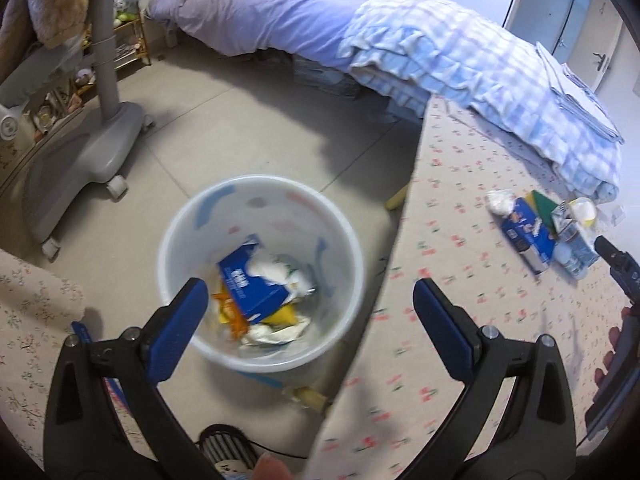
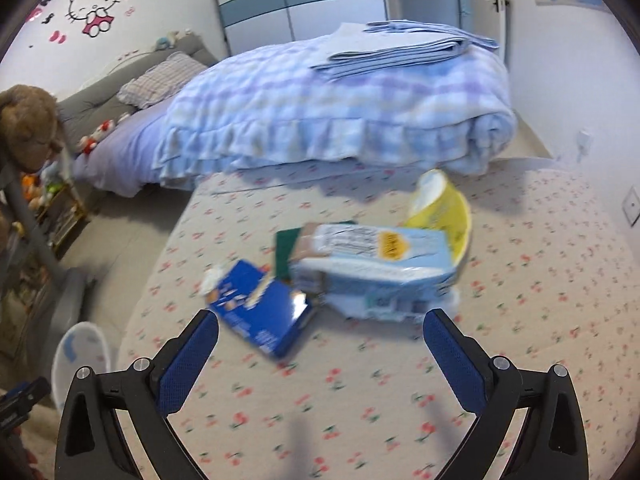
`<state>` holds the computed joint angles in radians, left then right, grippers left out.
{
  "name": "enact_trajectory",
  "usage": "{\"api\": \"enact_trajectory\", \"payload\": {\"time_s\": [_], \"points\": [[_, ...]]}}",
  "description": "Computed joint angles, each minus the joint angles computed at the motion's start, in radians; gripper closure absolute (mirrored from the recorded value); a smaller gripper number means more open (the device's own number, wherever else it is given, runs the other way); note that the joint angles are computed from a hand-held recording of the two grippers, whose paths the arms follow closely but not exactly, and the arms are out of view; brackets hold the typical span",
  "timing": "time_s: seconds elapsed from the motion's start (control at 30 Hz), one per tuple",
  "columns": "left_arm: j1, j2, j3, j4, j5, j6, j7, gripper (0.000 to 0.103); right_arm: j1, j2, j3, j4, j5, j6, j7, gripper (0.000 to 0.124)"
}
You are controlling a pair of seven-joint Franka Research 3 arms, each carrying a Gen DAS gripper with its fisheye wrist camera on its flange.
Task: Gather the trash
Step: 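Reach the right tool to the blue drink carton and close on it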
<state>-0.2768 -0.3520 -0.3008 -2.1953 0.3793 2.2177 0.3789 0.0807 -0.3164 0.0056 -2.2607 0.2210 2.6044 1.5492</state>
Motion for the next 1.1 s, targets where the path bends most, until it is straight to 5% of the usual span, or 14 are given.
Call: {"api": "enact_trajectory", "payload": {"time_s": [0.2,0.27,0.37,0.67,0.97,1.1], "points": [[-0.007,0.106,-0.009,0.1,0.012,0.016,-0.003,0.001,-0.006,0.069,-0.028,0.081,0.029,-0.013,-0.019,0.021],[-0.014,0.139,-0.004,0.133,0.005,0.024,0.015,0.001,0.017,0.099,-0.062,0.135,0.106,-0.054,-0.112,0.021],[-0.023,0.169,0.0,0.166,0.005,0.028,0.045,0.001,0.033,0.19,-0.115,0.284,0.263,-0.235,-0.365,0.021],[-0.03,0.22,0.017,0.22,-0.021,-0.007,0.119,0.001,-0.048,0.381,-0.072,0.498,0.198,-0.416,-0.664,0.021],[-0.038,0.249,0.02,0.245,-0.057,-0.009,0.153,0.001,-0.047,0.395,-0.048,0.468,0.137,-0.406,-0.717,0.022],[-0.041,0.253,0.021,0.249,-0.08,-0.001,0.171,0.001,-0.032,0.35,-0.047,0.397,0.021,-0.373,-0.664,0.04]]}}
